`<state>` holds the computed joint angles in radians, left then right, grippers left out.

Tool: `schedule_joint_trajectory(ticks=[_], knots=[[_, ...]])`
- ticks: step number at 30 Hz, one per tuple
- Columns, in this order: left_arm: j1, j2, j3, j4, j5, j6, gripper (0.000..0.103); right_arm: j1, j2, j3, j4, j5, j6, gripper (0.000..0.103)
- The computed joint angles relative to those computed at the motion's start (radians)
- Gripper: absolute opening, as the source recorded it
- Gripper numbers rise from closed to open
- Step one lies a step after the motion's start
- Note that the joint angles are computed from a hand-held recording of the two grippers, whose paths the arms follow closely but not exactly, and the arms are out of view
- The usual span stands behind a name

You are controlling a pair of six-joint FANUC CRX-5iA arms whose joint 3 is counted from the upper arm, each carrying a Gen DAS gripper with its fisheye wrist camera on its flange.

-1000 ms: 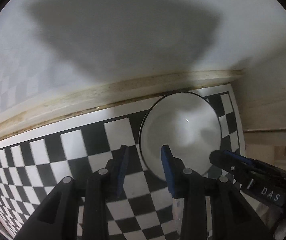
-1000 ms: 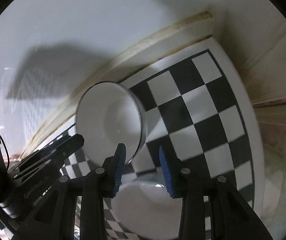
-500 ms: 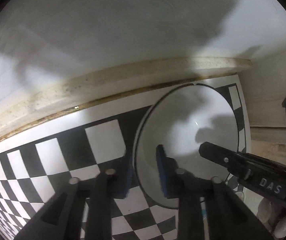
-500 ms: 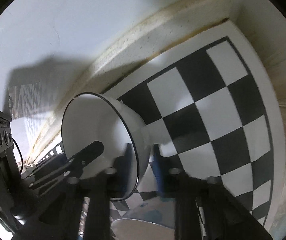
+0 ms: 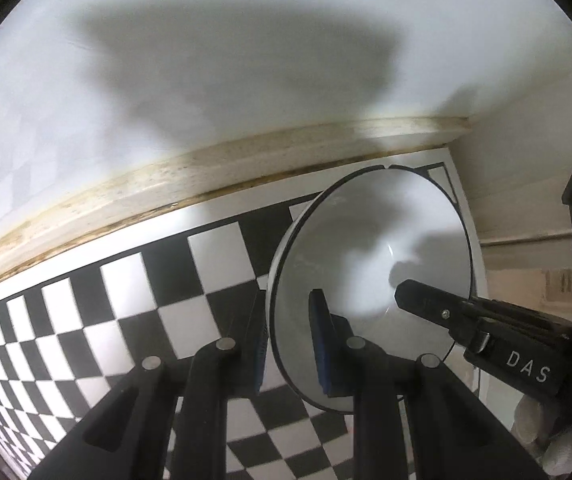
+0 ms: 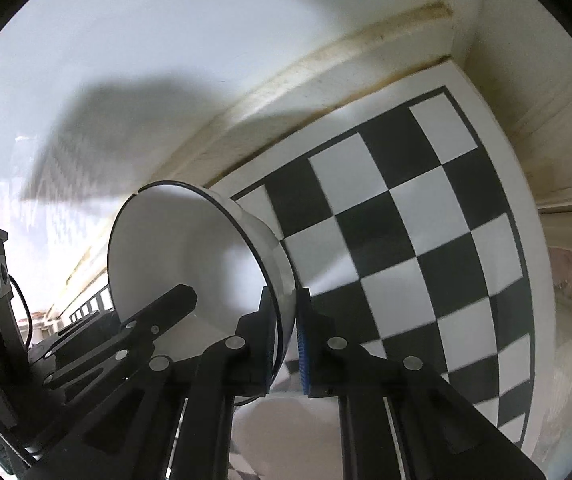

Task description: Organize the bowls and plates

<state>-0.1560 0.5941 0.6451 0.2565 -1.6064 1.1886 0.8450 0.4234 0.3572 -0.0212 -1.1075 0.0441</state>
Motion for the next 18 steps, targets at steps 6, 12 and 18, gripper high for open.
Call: schedule_joint_trajectory(ticks=[6, 12, 18], knots=[[0.047, -0.119, -0.122, 0.030, 0.027, -0.048, 0.017, 0.046, 0.006, 0.049, 0.052, -0.025, -0.024, 0.011], [0.102, -0.237, -0.225, 0.043, 0.021, -0.110, 0.017, 0.125, 0.003, 0.097, 0.109, -0.077, -0.067, 0.011], [0.150, -0.368, -0.340, 0.055, 0.004, -0.171, 0.017, 0.224, -0.073, 0.018, 0.158, -0.077, -0.154, 0.011]])
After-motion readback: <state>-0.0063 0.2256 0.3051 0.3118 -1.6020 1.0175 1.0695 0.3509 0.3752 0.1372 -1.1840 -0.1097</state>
